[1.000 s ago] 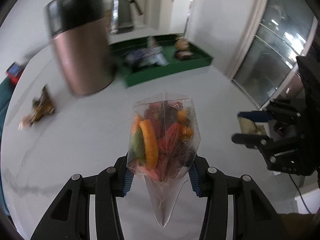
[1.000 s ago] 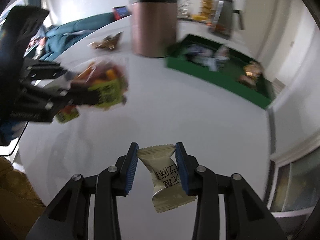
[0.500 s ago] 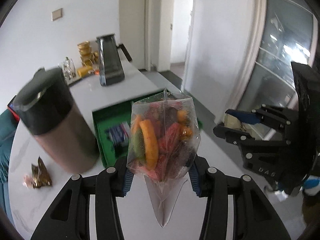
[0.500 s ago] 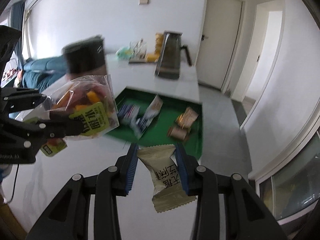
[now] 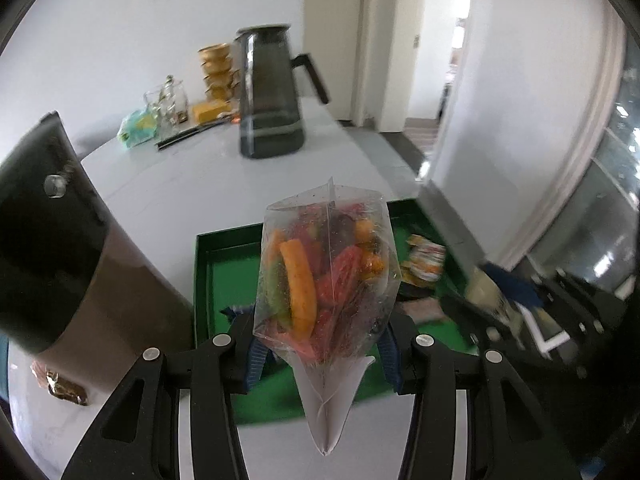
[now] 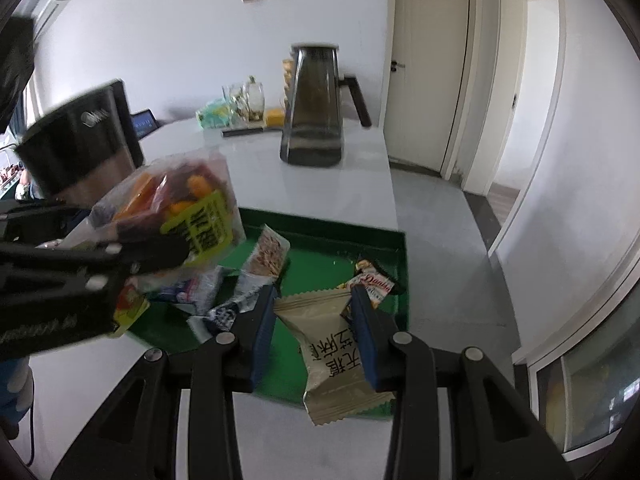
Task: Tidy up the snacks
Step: 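Carry both snacks to the green tray and release them inside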
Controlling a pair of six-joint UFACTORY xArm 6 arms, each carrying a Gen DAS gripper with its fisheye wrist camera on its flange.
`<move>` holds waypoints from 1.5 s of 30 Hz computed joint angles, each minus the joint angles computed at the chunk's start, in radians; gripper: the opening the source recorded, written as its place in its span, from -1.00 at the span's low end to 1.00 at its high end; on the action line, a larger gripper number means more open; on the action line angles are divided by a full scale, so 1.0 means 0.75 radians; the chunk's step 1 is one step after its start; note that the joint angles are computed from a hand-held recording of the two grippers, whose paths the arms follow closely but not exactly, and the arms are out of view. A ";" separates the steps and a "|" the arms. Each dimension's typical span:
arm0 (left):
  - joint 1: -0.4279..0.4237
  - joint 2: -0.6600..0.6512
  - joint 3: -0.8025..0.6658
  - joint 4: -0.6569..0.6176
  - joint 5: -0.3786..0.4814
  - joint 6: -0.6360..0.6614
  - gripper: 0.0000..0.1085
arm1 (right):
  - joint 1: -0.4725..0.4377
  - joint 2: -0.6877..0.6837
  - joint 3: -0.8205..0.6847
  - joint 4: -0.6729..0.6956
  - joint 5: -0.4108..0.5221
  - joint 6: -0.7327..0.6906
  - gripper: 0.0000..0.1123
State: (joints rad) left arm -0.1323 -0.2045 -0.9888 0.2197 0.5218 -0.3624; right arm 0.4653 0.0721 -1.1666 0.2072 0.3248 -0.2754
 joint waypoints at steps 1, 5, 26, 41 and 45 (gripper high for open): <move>0.006 0.038 -0.023 0.041 -0.005 -0.034 -0.23 | 0.000 0.023 -0.010 0.000 0.000 0.003 -0.80; 0.035 0.165 -0.103 0.118 -0.010 -0.117 -0.23 | 0.007 0.099 -0.043 -0.030 -0.004 0.025 -0.80; 0.065 0.361 -0.187 0.189 -0.030 -0.158 -0.21 | 0.033 0.246 -0.125 0.064 0.023 -0.017 -0.68; 0.066 0.308 -0.181 0.210 -0.025 -0.181 -0.14 | 0.041 0.196 -0.076 0.127 -0.009 -0.054 0.13; 0.053 0.256 -0.160 0.231 -0.047 -0.190 -0.13 | 0.040 0.159 -0.049 0.133 -0.028 -0.049 0.17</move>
